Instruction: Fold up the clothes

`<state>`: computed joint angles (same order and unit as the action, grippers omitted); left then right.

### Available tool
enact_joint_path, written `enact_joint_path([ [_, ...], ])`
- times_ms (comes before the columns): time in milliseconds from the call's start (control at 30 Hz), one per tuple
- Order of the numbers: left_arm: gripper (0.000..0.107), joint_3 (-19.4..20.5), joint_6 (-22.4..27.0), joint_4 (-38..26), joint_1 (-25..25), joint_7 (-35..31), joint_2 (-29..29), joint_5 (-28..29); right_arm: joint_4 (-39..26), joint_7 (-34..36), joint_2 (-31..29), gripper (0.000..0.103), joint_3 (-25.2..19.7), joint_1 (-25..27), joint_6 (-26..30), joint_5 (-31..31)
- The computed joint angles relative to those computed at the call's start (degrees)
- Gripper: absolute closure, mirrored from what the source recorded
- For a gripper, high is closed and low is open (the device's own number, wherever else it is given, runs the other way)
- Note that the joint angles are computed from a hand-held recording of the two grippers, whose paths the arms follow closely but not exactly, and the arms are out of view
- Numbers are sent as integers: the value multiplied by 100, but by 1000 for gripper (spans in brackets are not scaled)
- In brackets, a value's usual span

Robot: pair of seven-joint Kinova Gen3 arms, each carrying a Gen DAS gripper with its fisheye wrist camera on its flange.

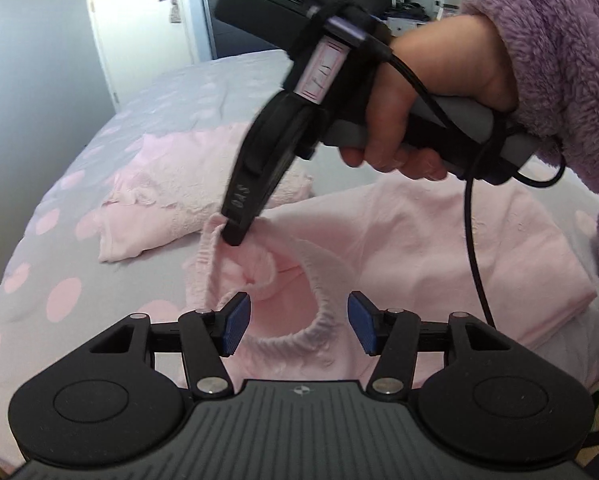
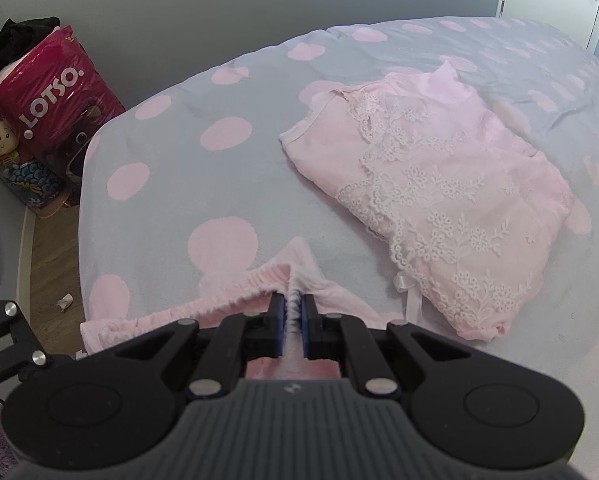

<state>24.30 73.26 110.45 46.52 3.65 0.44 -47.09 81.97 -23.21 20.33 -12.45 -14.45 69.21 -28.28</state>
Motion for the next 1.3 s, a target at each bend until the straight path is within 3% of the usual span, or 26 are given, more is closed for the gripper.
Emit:
enact_joint_path([
  [67, 58, -49, -30, -44, -50, -297, 83, 99, -24, 4, 4, 93, 0, 3, 21, -3],
  [133, 88, -176, -15, -108, -155, -408, 117, 492, -37, 18, 1, 94, 0, 8, 39, -1],
  [233, 104, -248, 19, -110, -272, -215, -38, 938, -56, 33, -11, 94, 2, 39, 62, -46],
  [367, 104, -170, 87, -10, -471, 561, -461, 1294, 3, 28, -35, 94, -16, -2, -14, -78],
  [500, 104, -112, -257, 358, -894, 1134, -857, 1519, 316, 132, -73, 93, -93, -112, -481, -128],
  [567, 104, -189, -521, 557, -1133, 1234, -1029, 1750, 393, 87, -38, 85, -11, -193, -575, -233],
  [667, 103, -147, -637, 631, -1343, 1036, -1079, 1993, 206, 14, 122, 68, -156, 147, -221, -516],
  [833, 95, 53, -744, 764, -1743, 1182, -1266, 2252, 200, 684, -32, 62, -85, 726, 111, -1181],
  [900, 88, 208, -560, 692, -1870, 1255, -1196, 2260, 229, 818, -97, 65, 14, 822, 171, -1186],
  [967, 81, 345, -333, 583, -1871, 1269, -1102, 2177, 304, 968, -123, 81, 99, 887, 229, -1105],
  [1000, 80, 398, -242, 529, -1843, 1304, -1089, 2121, 336, 1038, -122, 84, 132, 906, 269, -1039],
  [1300, 77, 706, 771, -149, -1323, 1746, -743, 1491, 669, 1689, -137, 78, 617, 1839, 274, -1055],
])
